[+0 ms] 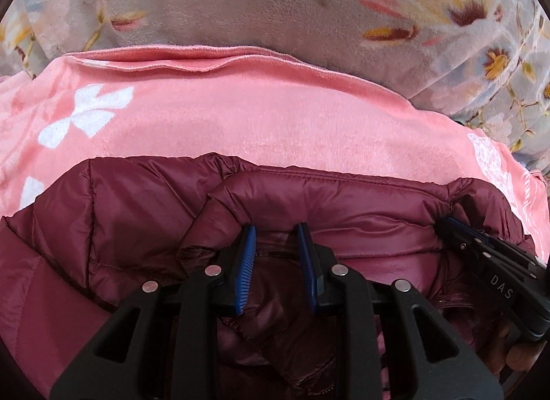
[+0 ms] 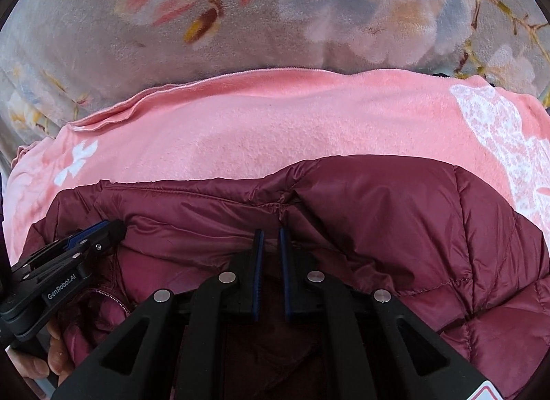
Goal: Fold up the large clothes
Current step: 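Lower the hem onto the collar and press it flat with both grippers, then grasp the end of the folded maroon jacket strip with both grippers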
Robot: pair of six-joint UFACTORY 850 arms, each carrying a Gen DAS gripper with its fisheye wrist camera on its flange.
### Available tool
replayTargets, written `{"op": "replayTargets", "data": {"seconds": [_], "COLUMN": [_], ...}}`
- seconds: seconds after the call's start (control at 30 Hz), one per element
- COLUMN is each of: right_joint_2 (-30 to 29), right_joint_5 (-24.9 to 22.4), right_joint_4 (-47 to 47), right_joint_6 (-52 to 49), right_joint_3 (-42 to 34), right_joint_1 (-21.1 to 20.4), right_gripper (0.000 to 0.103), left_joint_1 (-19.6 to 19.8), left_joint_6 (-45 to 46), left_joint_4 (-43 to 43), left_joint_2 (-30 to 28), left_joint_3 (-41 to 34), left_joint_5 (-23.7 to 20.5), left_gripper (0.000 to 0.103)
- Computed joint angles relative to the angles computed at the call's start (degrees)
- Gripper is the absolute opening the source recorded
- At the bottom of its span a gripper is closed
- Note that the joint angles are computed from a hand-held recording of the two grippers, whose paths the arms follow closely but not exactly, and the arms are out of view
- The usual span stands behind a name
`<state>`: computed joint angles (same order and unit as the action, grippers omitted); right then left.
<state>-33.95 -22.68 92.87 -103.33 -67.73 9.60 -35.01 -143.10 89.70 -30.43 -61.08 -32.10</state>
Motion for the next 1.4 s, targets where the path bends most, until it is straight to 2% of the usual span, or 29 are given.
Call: {"op": "replayTargets", "data": {"seconds": [0.43,0.73,0.83,0.87,0.9,0.93,1.0,1.03,1.07,1.13,1.17,1.27,1.33,1.4], "right_joint_2": [0.35,0.02,1.96,3.31,5.55,8.92,14.31,17.42,19.52,24.67,27.20,33.22,36.63,37.19], "right_joint_5": [2.20,1.60,1.58,1.63,0.34,-2.44,-6.16,-8.07,-9.02,-9.08,-9.72,-13.69,-15.22,-16.77], "right_joint_4": [5.85,5.06,6.35,5.75,5.23,4.68,1.64,0.43,-0.40,-4.11,-7.85,-16.48,-21.49,-24.53], "right_joint_6": [-6.73,-5.60,-7.13,-6.20,-4.98,-3.93,-2.17,-2.42,-2.70,-2.58,-1.52,-1.10,-1.42,-3.13], "right_joint_3": [0.93,0.55,2.08,3.03,4.77,7.43,11.58,14.12,15.91,20.26,22.39,28.08,31.51,32.93], "right_joint_1": [0.91,0.77,0.43,0.14,-0.77,-2.60,-6.06,-8.59,-10.39,-15.12,-18.38,-29.03,-36.58,-43.51], "right_gripper": [0.005,0.005,0.005,0.009,0.017,0.019,0.032,0.036,0.042,0.044,0.045,0.060,0.063,0.065], "left_joint_1": [-0.45,-0.46,-0.64,-0.89,-1.57,-2.19,-4.17,-5.68,-7.05,-10.30,-11.79,-18.19,-23.88,-30.18], "left_joint_6": [3.50,2.36,2.35,2.44,4.74,6.44,6.16,4.27,3.55,5.06,3.89,0.30,-4.41,-9.73], "left_joint_4": [-2.63,-1.82,-1.59,-1.92,-4.63,-6.71,-8.25,-7.42,-7.43,-11.42,-11.89,-16.42,-20.01,-24.43], "left_joint_2": [-1.45,-1.10,-0.79,-0.14,0.77,1.66,5.20,8.04,10.51,15.86,18.26,26.25,31.35,35.51], "left_joint_3": [-1.62,-0.97,-0.87,-0.46,-0.19,0.13,2.80,5.42,7.63,12.18,14.50,22.29,27.65,32.30], "left_joint_5": [-1.85,-1.85,-2.27,-2.74,-4.04,-4.77,-6.21,-6.64,-6.95,-7.30,-7.09,-8.00,-9.13,-10.17], "left_gripper": [0.025,0.025,0.024,0.025,0.027,0.030,0.056,0.059,0.061,0.061,0.061,0.064,0.069,0.069]}}
